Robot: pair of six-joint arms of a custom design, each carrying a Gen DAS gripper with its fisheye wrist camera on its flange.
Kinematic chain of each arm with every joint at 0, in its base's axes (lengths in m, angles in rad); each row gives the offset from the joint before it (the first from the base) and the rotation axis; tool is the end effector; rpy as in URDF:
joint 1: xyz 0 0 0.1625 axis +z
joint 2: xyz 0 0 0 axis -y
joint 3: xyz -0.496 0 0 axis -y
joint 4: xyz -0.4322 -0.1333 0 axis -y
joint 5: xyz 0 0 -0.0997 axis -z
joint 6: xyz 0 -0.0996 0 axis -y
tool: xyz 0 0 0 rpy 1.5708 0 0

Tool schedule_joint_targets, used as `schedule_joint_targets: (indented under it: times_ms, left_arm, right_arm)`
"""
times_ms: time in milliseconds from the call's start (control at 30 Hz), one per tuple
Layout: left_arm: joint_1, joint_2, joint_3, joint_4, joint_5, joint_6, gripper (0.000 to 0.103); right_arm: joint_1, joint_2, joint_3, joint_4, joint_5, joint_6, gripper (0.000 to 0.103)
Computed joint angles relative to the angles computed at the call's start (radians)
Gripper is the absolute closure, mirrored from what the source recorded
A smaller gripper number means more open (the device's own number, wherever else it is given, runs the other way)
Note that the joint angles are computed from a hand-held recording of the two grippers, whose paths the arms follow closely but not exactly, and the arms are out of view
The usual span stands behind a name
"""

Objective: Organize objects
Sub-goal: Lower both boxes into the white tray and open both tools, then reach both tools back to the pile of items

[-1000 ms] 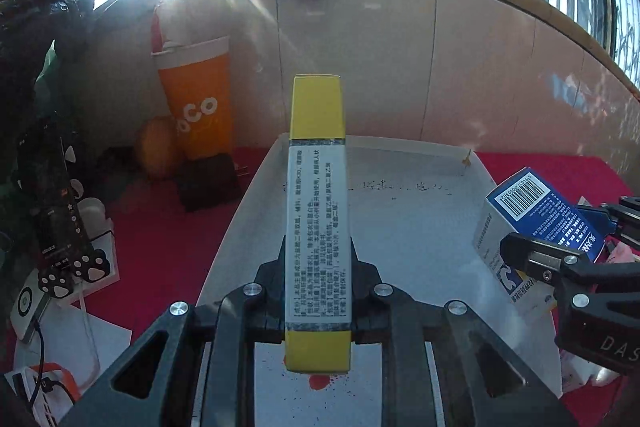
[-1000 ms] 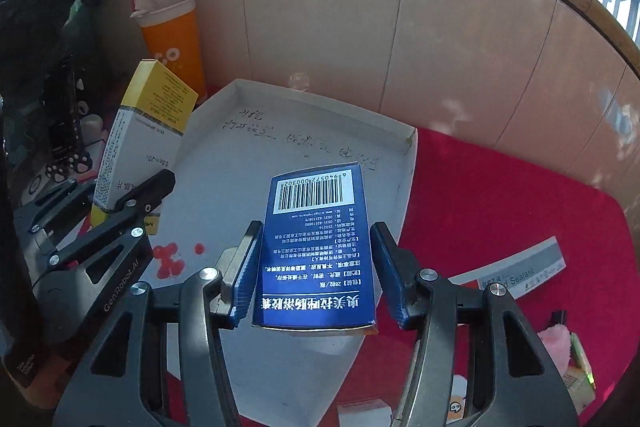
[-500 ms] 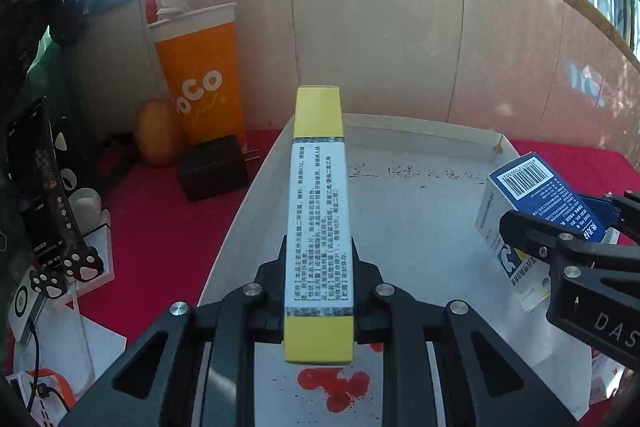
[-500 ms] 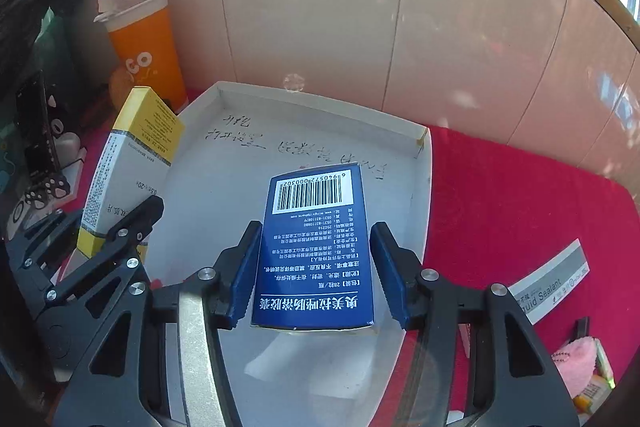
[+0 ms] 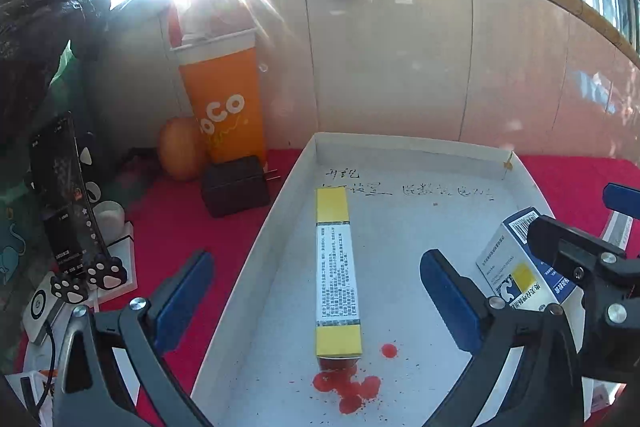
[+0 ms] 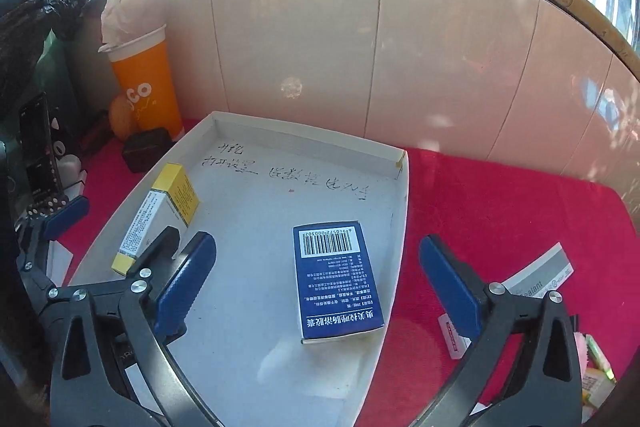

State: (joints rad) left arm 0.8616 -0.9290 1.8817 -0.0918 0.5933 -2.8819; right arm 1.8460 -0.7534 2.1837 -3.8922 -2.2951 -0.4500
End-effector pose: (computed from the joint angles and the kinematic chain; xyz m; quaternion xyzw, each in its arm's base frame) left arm -0.1670 -0.5261 0.1004 0.2412 0.8086 -0.3973 0.3608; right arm 0.2123 -0.5043 0.1045 0.1566 -0.8431 0.3736 0.3537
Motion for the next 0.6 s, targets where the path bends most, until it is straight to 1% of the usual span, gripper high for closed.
schedule_joint_targets:
  times_ms: [67, 233, 333, 400, 433, 533, 600]
  left_arm:
    - [-0.021, -0.017, 0.022, -0.025, -0.018, 0.006, 0.000]
    - [-0.060, -0.046, 0.065, -0.005, -0.016, -0.068, 0.000]
    - [-0.088, -0.060, 0.097, 0.008, -0.005, -0.108, 0.000]
    - [-0.097, -0.061, 0.110, 0.018, 0.014, -0.127, 0.000]
    - [-0.106, -0.062, 0.114, 0.041, 0.027, -0.157, 0.000]
    - [-0.103, -0.053, 0.106, 0.099, 0.104, -0.217, 0.000]
    - [-0.122, -0.046, 0.115, 0.111, 0.126, -0.232, 0.000]
  right_arm:
    - [0.008, -0.009, 0.014, -0.022, 0.001, -0.002, 0.000]
    - [0.022, -0.045, 0.053, -0.014, 0.001, 0.043, 0.000]
    - [0.026, -0.069, 0.094, -0.047, 0.012, 0.056, 0.000]
    - [0.030, -0.084, 0.122, -0.073, 0.016, 0.064, 0.000]
    - [0.032, -0.092, 0.135, -0.082, 0.017, 0.069, 0.000]
    - [0.035, -0.126, 0.177, -0.098, 0.025, 0.088, 0.000]
    - [0.039, -0.144, 0.203, -0.116, 0.026, 0.093, 0.000]
